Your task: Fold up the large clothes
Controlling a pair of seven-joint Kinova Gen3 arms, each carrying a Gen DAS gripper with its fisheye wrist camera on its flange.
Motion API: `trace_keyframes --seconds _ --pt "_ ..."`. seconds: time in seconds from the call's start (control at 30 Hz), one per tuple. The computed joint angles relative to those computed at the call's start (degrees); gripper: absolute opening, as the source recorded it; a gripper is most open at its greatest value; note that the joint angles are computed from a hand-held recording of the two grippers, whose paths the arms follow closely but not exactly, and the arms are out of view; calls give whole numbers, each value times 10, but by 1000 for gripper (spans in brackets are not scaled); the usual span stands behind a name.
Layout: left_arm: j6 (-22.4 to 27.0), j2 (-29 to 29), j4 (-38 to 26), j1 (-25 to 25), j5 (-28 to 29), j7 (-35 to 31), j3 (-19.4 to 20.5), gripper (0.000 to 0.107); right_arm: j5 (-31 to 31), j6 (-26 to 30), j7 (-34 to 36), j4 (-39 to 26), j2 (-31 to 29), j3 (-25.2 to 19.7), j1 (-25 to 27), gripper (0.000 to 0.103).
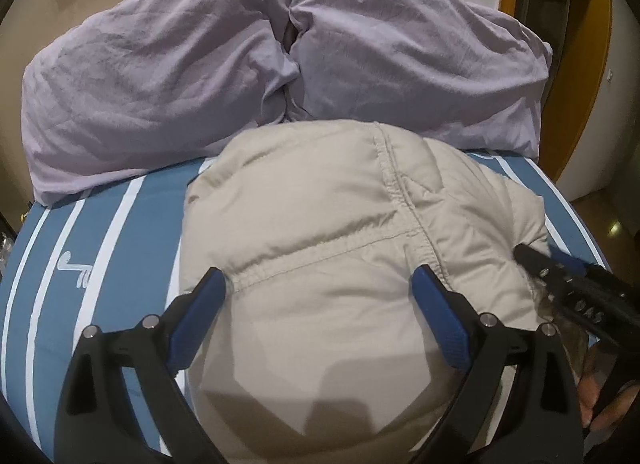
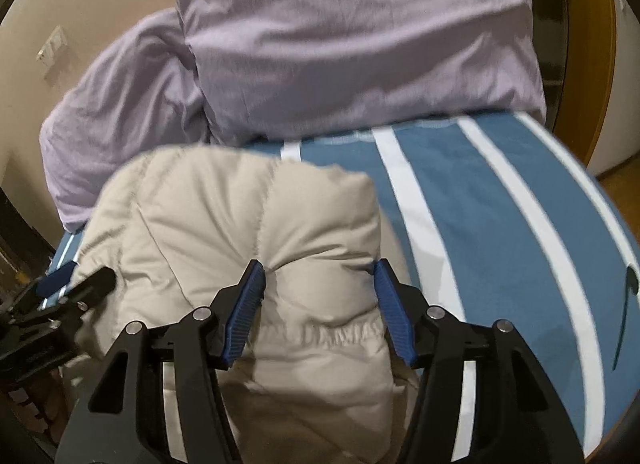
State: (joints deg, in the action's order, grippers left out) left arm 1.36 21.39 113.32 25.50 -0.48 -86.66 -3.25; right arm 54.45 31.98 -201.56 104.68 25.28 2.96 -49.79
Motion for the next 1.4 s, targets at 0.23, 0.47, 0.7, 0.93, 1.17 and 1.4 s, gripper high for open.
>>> trace_keyframes --seconds 0.23,0.47,0.7,0.93,1.17,1.4 --pt "-7 15 -4 36 0 0 -33 96 17 -9 -32 5 17 12 -13 59" --pt "7 17 -12 22 118 -132 -21 96 45 8 -46 1 15 -90 76 61" --pt "89 -20 -26 -164 251 -295 122 95 57 -98 -94 71 -46 -155 192 82" --pt "196 5 -67 -342 275 -327 244 96 -60 -261 39 101 -23 -268 378 101" --pt "245 67 -87 -449 251 -295 344 99 -209 -340 201 106 51 -386 505 102" --pt "301 130 -125 -468 342 -365 341 101 -331 -369 325 97 77 -403 512 102"
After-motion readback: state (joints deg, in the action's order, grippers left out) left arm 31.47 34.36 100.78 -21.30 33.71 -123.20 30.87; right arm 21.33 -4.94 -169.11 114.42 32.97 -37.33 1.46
